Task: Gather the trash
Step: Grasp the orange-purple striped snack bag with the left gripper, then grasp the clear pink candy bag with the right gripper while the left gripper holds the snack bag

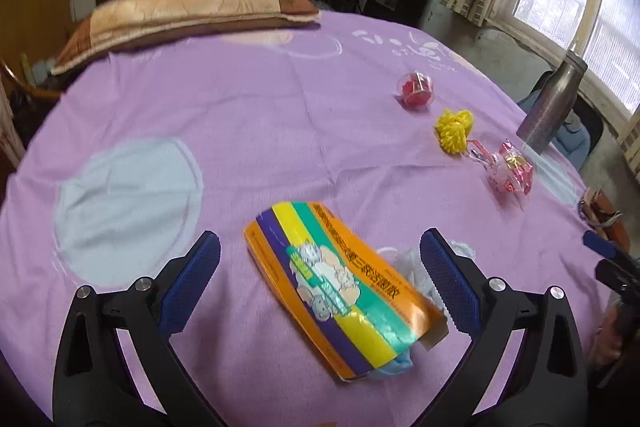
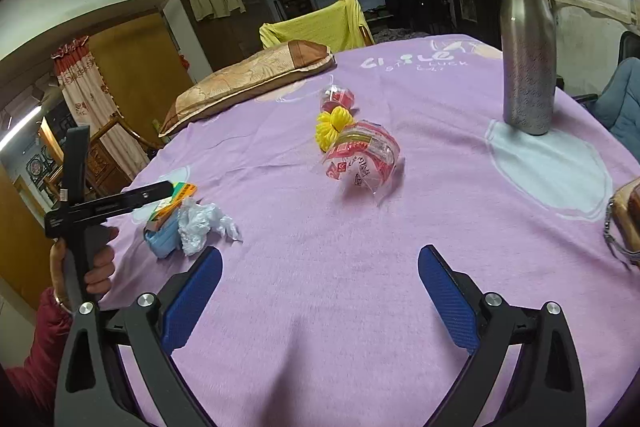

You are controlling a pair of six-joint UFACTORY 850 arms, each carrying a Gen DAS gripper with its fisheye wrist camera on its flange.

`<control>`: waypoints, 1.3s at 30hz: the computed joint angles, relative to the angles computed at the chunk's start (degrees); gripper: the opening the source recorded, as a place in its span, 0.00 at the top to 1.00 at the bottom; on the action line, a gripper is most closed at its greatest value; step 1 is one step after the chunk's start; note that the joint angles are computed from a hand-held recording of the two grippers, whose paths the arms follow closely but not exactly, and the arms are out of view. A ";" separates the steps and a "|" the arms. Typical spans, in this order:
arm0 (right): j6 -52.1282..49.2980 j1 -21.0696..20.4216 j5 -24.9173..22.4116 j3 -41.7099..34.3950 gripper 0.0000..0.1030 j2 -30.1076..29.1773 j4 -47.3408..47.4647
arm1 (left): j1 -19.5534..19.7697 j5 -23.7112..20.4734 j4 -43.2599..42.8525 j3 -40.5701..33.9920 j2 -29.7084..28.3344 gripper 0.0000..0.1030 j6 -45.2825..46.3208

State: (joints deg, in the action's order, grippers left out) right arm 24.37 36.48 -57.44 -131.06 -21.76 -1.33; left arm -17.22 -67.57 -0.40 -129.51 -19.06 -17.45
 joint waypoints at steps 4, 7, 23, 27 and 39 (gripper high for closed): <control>-0.19 -0.05 -0.73 -1.35 0.06 -1.65 0.04 | 0.66 -1.86 -4.54 -1.08 -1.32 0.06 2.00; -0.48 -0.22 -1.33 -2.54 0.06 -2.59 0.79 | 0.45 -6.81 -3.85 -5.38 -4.70 0.06 2.81; 0.65 -2.34 1.46 2.38 0.06 -0.44 6.92 | 3.62 2.09 -13.61 1.01 0.82 0.36 4.81; 0.37 -2.71 1.71 2.64 0.06 -0.27 7.76 | 1.91 -1.15 -7.41 -2.10 -2.00 0.23 2.84; 0.00 -3.17 2.45 3.43 0.06 0.08 9.23 | 3.67 5.34 -11.92 2.08 1.73 0.53 3.95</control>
